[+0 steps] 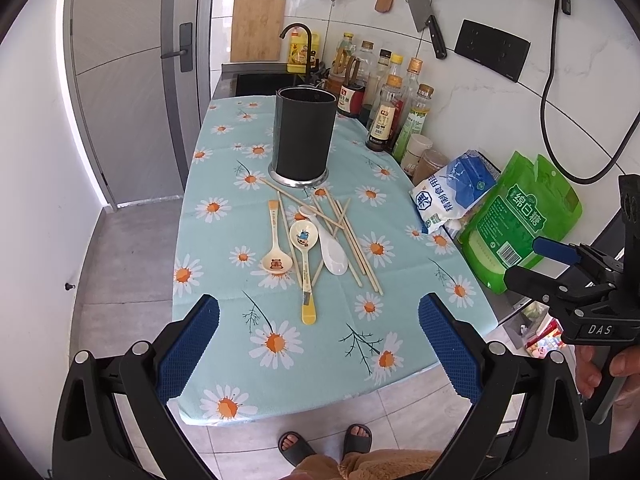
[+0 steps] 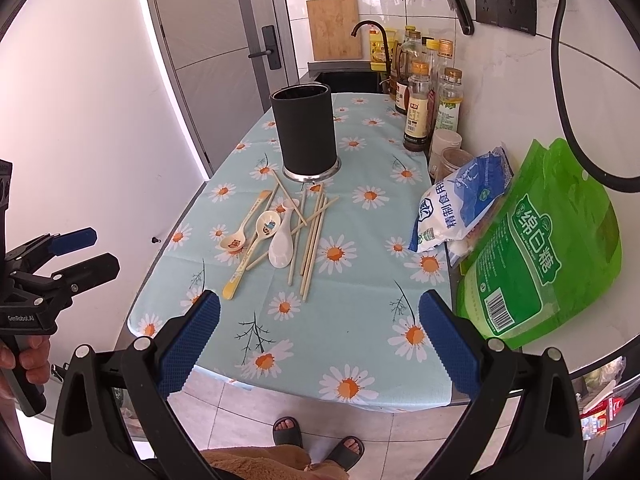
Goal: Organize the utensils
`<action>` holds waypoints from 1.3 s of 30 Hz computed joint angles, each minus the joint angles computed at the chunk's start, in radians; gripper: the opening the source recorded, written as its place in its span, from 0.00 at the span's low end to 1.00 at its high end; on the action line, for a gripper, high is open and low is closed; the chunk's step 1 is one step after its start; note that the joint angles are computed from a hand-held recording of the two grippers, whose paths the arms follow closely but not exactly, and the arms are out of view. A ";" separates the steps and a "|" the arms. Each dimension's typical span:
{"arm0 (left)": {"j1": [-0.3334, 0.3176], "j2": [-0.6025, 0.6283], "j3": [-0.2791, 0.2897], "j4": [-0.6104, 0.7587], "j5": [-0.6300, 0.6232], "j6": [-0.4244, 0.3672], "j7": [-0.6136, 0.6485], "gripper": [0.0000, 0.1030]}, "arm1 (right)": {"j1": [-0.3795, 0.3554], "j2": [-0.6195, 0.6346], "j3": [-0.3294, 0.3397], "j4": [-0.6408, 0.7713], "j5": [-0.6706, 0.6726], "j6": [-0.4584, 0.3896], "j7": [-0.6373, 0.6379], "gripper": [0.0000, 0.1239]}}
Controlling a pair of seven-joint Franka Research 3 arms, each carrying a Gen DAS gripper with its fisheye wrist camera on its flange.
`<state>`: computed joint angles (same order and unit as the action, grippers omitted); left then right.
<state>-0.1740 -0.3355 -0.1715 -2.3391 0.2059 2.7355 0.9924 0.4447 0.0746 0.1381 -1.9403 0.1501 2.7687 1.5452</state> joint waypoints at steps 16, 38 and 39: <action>-0.026 0.016 0.036 0.010 -0.075 0.006 0.113 0.94 | 0.016 0.019 -0.010 0.027 -0.095 -0.014 0.095 0.80; -0.074 0.026 0.129 -0.017 -0.338 0.031 0.413 0.94 | 0.052 0.077 -0.028 0.104 -0.294 -0.050 0.314 0.80; -0.074 0.031 0.132 -0.014 -0.351 0.032 0.425 0.94 | 0.049 0.088 -0.025 0.118 -0.277 -0.056 0.296 0.80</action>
